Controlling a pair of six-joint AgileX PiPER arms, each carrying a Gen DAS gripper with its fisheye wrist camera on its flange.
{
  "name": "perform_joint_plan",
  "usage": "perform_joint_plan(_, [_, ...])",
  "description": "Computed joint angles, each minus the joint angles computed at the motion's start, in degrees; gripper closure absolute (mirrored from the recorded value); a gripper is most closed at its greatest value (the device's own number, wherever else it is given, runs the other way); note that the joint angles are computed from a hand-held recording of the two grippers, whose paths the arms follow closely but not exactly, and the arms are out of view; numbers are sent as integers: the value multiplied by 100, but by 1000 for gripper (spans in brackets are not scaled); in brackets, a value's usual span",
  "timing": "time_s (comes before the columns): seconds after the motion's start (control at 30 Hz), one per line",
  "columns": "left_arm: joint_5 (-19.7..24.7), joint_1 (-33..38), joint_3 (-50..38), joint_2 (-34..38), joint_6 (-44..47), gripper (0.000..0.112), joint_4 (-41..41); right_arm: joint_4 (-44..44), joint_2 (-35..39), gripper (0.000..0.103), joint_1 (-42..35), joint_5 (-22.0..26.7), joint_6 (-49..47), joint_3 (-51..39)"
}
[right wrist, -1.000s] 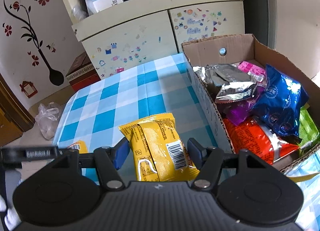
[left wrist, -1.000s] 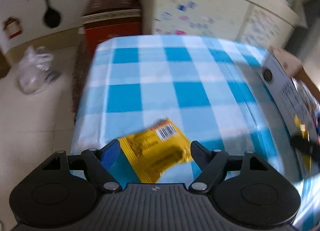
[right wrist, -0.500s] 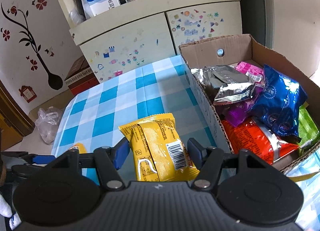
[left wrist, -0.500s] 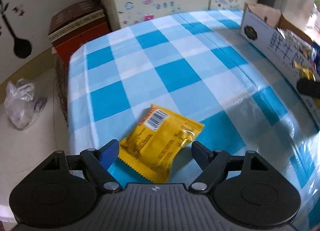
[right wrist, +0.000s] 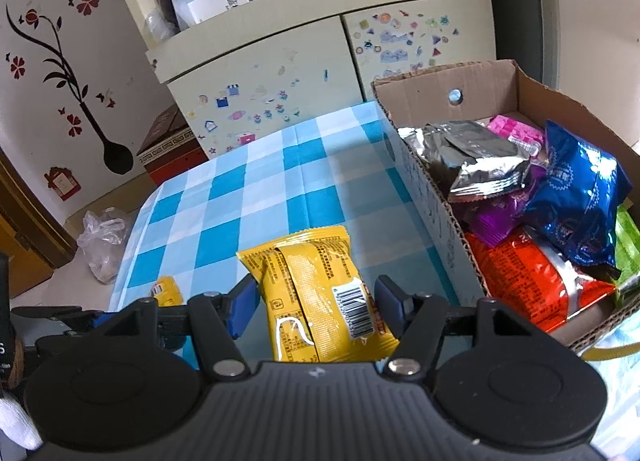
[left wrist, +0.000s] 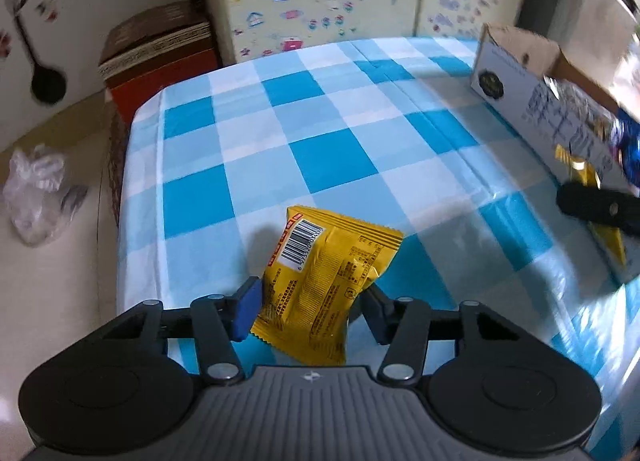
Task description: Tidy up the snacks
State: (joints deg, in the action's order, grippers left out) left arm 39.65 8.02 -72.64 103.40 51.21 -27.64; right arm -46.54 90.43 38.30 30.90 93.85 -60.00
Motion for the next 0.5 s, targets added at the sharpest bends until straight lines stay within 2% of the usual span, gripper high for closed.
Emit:
perform_joint_plan(0.1, [-36,11,163,-213,-383,57,-95,-9,-97,39,-7,-30,-3,52])
perform_joint_plan(0.5, [-267,-18,1057,-1256,-889,61,-641,-22,-603,39,-8,-121,-282,345])
